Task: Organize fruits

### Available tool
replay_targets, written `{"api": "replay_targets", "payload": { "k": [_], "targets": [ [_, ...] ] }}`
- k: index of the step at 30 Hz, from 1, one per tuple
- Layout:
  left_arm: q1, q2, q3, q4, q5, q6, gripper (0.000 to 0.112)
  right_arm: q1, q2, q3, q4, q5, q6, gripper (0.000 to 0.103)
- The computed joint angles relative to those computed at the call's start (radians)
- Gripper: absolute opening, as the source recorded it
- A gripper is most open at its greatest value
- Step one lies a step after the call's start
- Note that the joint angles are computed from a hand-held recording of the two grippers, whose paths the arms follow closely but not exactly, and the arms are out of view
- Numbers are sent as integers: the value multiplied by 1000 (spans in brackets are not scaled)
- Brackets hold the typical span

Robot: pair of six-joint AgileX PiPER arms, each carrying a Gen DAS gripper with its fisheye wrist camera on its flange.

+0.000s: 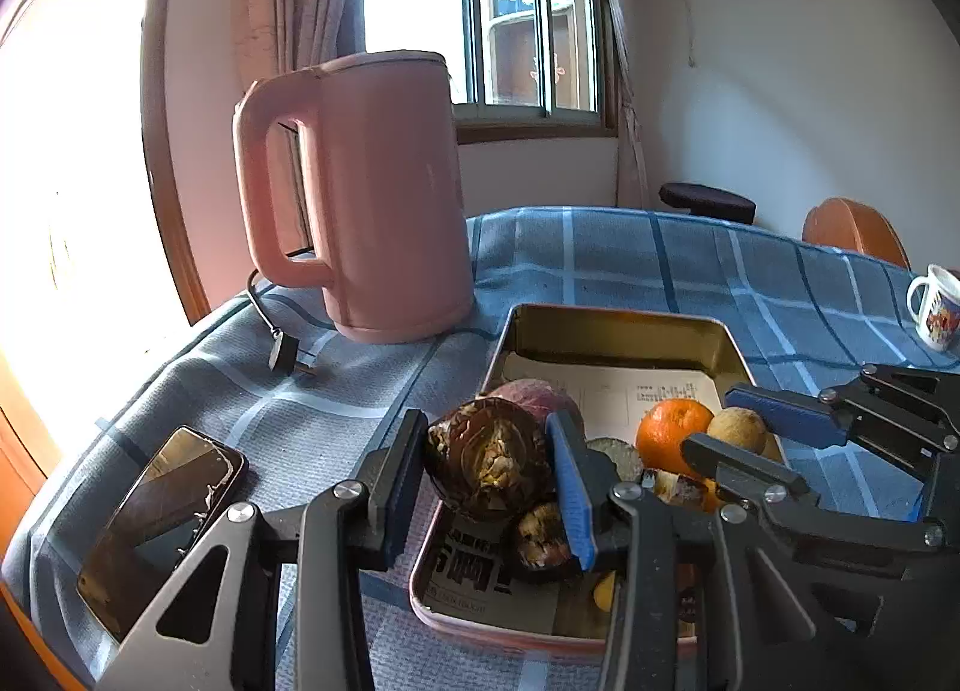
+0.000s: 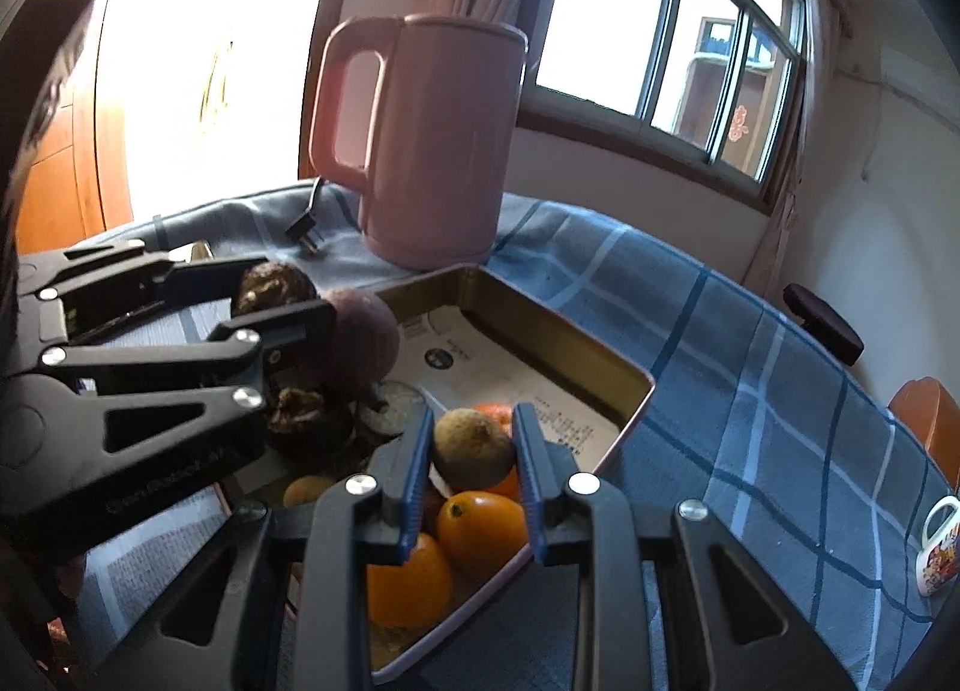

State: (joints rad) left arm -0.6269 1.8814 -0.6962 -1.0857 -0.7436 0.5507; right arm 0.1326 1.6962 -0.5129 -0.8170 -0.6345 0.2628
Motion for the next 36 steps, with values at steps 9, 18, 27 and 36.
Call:
{"api": "replay_targets", "payload": {
  "k": [9,18,27,36],
  "targets": [
    [-10,5,-15,3,31,30,46,-2,10,-19,-92,32,74,55],
    [-70,-84,54,-2,-50,-11,64,-100,-70,66,-78,-31,-5,68],
    [-134,-126,70,-35,-84,-2,70,-344,-129,94,-258,-139,151,78],
    [-170,-121,50,-70,-93,33,70,-484,-151,103,-344,-205,222,86]
  ]
}}
